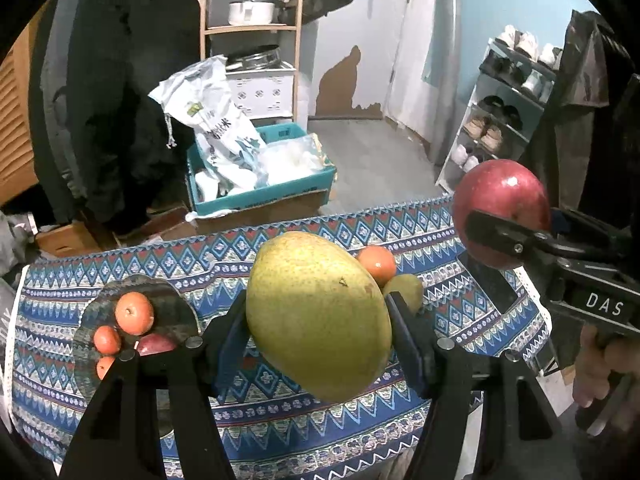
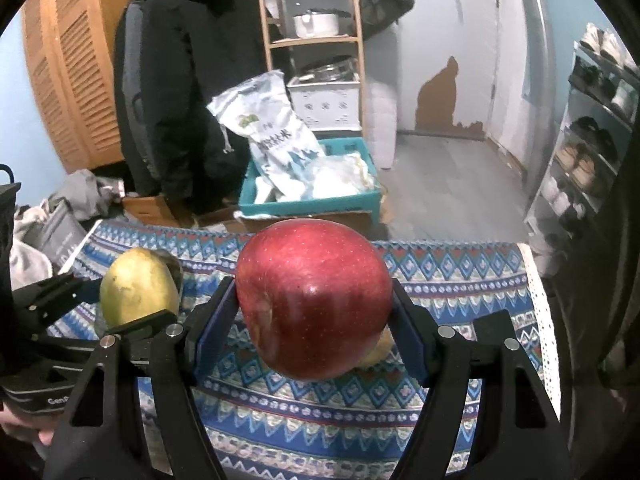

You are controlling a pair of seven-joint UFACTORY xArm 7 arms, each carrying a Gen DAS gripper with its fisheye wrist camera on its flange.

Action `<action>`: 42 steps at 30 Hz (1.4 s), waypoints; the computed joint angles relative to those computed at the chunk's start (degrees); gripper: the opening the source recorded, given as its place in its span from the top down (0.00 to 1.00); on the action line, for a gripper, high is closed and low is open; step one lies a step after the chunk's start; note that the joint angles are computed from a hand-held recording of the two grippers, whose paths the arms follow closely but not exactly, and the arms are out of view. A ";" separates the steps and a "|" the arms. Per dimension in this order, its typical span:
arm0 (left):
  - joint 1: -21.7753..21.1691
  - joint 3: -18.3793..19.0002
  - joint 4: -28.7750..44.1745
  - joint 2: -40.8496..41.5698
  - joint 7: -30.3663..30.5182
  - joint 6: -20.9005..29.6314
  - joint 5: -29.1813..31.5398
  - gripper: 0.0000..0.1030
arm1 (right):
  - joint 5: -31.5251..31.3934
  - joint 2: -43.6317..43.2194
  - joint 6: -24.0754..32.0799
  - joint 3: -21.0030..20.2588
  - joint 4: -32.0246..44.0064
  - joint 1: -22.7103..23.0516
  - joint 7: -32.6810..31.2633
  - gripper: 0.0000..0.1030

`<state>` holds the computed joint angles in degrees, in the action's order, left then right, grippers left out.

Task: Organize fruits
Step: 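Lift the red apple and pear and carry them toward the glass bowl, then open the left gripper to drop the pear while the right gripper releases the apple into the bowl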

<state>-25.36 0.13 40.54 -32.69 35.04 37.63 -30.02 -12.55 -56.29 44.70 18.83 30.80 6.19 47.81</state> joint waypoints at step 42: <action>18.44 7.26 5.91 11.62 5.91 2.46 -0.12 0.35 | -7.94 43.88 -14.79 -0.86 24.45 8.40 5.43 0.29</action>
